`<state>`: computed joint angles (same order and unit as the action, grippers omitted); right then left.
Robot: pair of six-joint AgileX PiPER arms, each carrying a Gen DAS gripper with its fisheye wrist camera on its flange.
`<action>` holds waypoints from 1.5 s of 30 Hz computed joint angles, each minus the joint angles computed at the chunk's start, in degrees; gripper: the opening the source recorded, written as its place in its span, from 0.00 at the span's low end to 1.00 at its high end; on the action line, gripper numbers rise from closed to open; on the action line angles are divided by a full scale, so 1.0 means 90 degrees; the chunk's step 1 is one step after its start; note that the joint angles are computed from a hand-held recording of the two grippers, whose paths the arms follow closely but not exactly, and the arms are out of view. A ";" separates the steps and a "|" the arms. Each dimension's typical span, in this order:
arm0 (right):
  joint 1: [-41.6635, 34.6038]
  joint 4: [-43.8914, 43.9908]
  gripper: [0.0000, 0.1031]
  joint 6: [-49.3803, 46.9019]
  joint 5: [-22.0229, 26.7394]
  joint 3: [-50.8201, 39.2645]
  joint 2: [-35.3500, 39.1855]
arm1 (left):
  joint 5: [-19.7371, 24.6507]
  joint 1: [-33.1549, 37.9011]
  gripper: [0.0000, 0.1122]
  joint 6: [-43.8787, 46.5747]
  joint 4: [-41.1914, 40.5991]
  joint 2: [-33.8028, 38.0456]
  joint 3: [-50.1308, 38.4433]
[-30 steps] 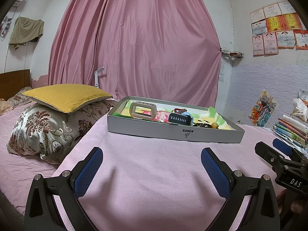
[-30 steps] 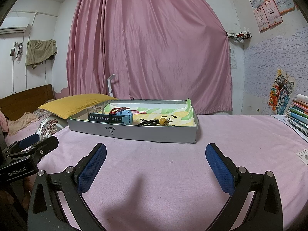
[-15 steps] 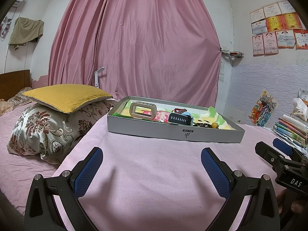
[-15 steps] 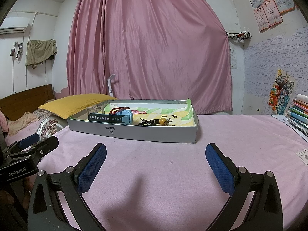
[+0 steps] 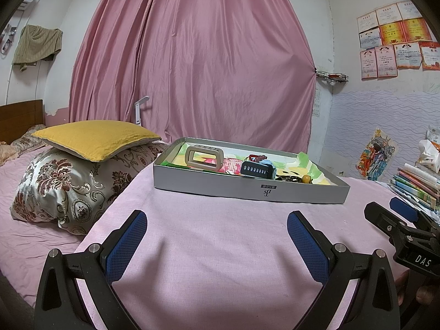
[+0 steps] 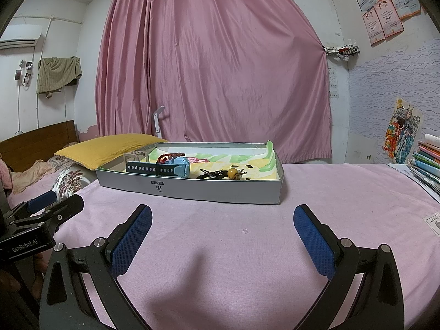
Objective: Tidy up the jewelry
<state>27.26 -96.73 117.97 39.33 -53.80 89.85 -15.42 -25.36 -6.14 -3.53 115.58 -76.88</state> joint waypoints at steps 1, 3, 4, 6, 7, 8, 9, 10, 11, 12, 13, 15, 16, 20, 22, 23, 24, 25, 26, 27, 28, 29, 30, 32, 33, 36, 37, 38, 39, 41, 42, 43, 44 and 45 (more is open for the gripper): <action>0.0005 0.0003 0.98 -0.0004 0.0007 -0.0001 0.0001 | 0.0006 -0.0002 0.91 0.0013 -0.0011 0.0001 -0.0007; 0.0001 0.0000 0.98 -0.0002 0.0003 0.0002 -0.0002 | 0.0002 0.0003 0.91 0.0009 -0.0004 -0.0002 0.0001; 0.0001 0.0000 0.98 -0.0002 0.0003 0.0002 -0.0002 | 0.0010 -0.0001 0.91 0.0007 -0.0007 0.0000 -0.0009; 0.0005 0.0008 0.98 -0.0009 0.0007 -0.0002 -0.0001 | -0.0001 0.0012 0.91 -0.0033 0.0041 0.0004 0.0001; 0.0007 0.0013 0.98 -0.0013 0.0009 -0.0004 -0.0003 | 0.0006 0.0004 0.91 -0.0003 0.0008 0.0006 -0.0009; 0.0010 0.0022 0.98 -0.0023 0.0010 -0.0007 -0.0005 | 0.0000 0.0012 0.91 -0.0024 0.0035 0.0004 -0.0001; 0.0010 0.0022 0.98 -0.0023 0.0010 -0.0007 -0.0005 | 0.0009 0.0004 0.91 -0.0004 0.0011 0.0005 -0.0011; 0.0008 0.0017 0.98 -0.0019 0.0008 -0.0005 -0.0005 | 0.0003 0.0010 0.91 -0.0015 0.0025 0.0004 -0.0003; 0.0010 0.0022 0.98 -0.0023 0.0009 -0.0006 -0.0007 | 0.0009 0.0004 0.91 -0.0010 0.0016 0.0005 -0.0012; 0.0003 0.0010 0.98 -0.0011 0.0003 -0.0002 -0.0003 | 0.0013 0.0003 0.91 -0.0005 0.0011 0.0005 -0.0014; 0.0008 0.0018 0.98 -0.0020 0.0007 -0.0005 -0.0004 | 0.0010 0.0009 0.91 -0.0032 0.0042 0.0004 -0.0008; 0.0007 0.0013 0.98 -0.0013 0.0008 -0.0002 -0.0003 | 0.0010 0.0005 0.91 -0.0002 0.0010 0.0003 -0.0010; 0.0005 0.0009 0.98 -0.0010 0.0007 -0.0002 -0.0002 | 0.0018 -0.0001 0.91 0.0017 -0.0009 0.0004 -0.0018; 0.0006 0.0012 0.98 -0.0011 0.0009 -0.0001 -0.0004 | 0.0022 -0.0003 0.91 0.0027 -0.0019 0.0004 -0.0020; 0.0004 0.0008 0.98 -0.0007 0.0004 0.0002 -0.0005 | 0.0022 -0.0003 0.91 0.0033 -0.0022 0.0004 -0.0022; 0.0013 0.0029 0.98 -0.0030 0.0013 -0.0005 -0.0010 | 0.0022 -0.0002 0.91 0.0038 -0.0027 0.0003 -0.0020; 0.0008 0.0012 0.98 -0.0013 0.0012 0.0001 -0.0007 | 0.0021 0.0001 0.91 0.0031 -0.0018 0.0002 -0.0016; 0.0007 0.0019 0.98 -0.0020 0.0008 -0.0002 -0.0008 | 0.0026 -0.0003 0.91 0.0033 -0.0023 0.0003 -0.0024; 0.0002 0.0016 0.98 -0.0018 0.0001 -0.0002 -0.0007 | 0.0021 0.0005 0.91 0.0007 0.0007 0.0001 -0.0016; 0.0007 0.0023 0.98 -0.0025 0.0006 -0.0003 -0.0010 | 0.0021 0.0005 0.91 0.0007 0.0007 0.0001 -0.0016; 0.0007 0.0023 0.98 -0.0025 0.0006 -0.0003 -0.0010 | 0.0030 -0.0004 0.91 0.0035 -0.0026 0.0002 -0.0026; 0.0004 0.0018 0.98 -0.0022 0.0005 -0.0001 -0.0009 | 0.0030 -0.0003 0.91 0.0036 -0.0024 0.0002 -0.0024; 0.0002 0.0016 0.98 -0.0020 0.0001 0.0000 -0.0008 | 0.0026 0.0000 0.91 0.0044 -0.0032 0.0000 -0.0020; 0.0010 0.0030 0.98 -0.0032 0.0009 -0.0004 -0.0013 | 0.0026 0.0000 0.91 0.0044 -0.0032 0.0000 -0.0020; 0.0010 0.0033 0.98 -0.0036 0.0006 -0.0005 -0.0014 | 0.0031 0.0001 0.91 0.0049 -0.0034 0.0000 -0.0023; 0.0010 0.0030 0.98 -0.0033 0.0008 -0.0004 -0.0013 | 0.0036 -0.0005 0.91 0.0043 -0.0029 0.0001 -0.0031; 0.0007 0.0029 0.98 -0.0033 0.0004 -0.0003 -0.0013 | 0.0033 -0.0002 0.91 0.0035 -0.0020 0.0002 -0.0029; 0.0005 0.0024 0.98 -0.0027 0.0003 0.0000 -0.0012 | 0.0033 -0.0002 0.91 0.0035 -0.0020 0.0002 -0.0029; 0.0003 0.0021 0.98 -0.0026 0.0002 0.0000 -0.0010 | 0.0040 -0.0010 0.91 0.0083 -0.0068 0.0002 -0.0037; 0.0012 0.0040 0.98 -0.0045 0.0010 -0.0006 -0.0014 | 0.0093 -0.0006 0.91 0.0115 -0.0106 0.0007 -0.0061; 0.0006 0.0028 0.98 -0.0036 0.0008 -0.0001 -0.0012 | 0.0098 0.0017 0.91 0.0051 -0.0034 0.0004 -0.0052; 0.0012 0.0036 0.98 -0.0038 0.0012 -0.0005 -0.0014 | 0.0104 0.0037 0.91 -0.0021 0.0045 0.0003 -0.0047; 0.0005 0.0026 0.98 -0.0029 0.0008 -0.0002 -0.0011 | 0.0114 0.0061 0.91 -0.0110 0.0135 -0.0002 -0.0040; 0.0011 0.0038 0.98 -0.0044 0.0009 -0.0006 -0.0013 | 0.0119 0.0087 0.91 -0.0182 0.0211 -0.0006 -0.0033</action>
